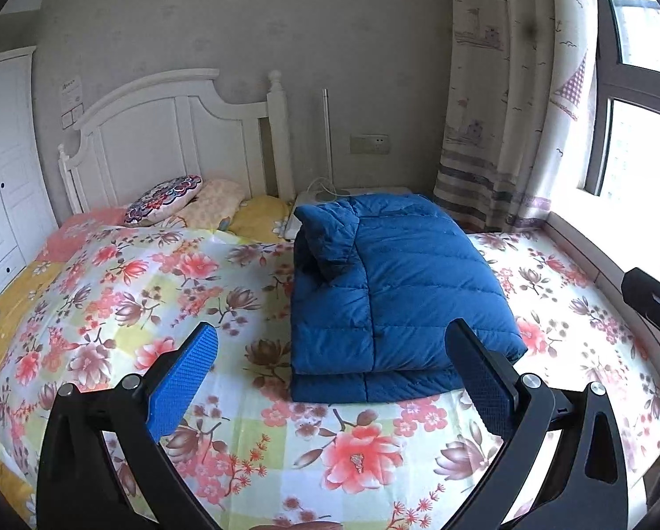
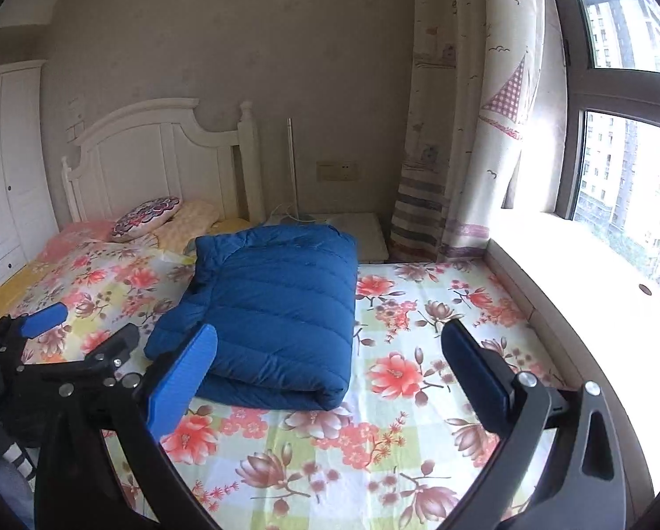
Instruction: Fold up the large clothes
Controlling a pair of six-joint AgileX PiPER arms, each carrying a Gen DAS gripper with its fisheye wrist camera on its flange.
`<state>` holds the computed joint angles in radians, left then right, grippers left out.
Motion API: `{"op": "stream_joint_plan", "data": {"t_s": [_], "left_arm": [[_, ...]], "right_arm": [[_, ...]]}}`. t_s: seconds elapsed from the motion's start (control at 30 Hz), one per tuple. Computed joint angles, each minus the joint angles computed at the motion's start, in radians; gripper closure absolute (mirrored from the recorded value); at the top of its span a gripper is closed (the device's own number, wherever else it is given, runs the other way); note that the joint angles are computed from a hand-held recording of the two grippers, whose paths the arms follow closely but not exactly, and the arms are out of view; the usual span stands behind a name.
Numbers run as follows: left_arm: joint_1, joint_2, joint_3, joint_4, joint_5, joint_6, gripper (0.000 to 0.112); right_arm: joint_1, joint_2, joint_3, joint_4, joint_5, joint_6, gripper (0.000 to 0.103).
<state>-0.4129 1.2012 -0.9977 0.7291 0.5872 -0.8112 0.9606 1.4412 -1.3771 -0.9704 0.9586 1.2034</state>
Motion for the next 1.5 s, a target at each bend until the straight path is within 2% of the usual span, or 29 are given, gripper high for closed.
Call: {"op": "stream_joint_plan", "data": {"t_s": [1.03, 1.5], "left_arm": [[0.070, 0.019, -0.025, -0.056, -0.004, 0.070, 0.014], [0.048, 0.004, 0.000, -0.009, 0.010, 0.022, 0.014]], "right_arm": [[-0.063, 0.075, -0.052, 0.065, -0.058, -0.052, 0.002], [-0.046, 0.080, -0.039, 0.062, -0.058, -0.033, 0.002]]}}
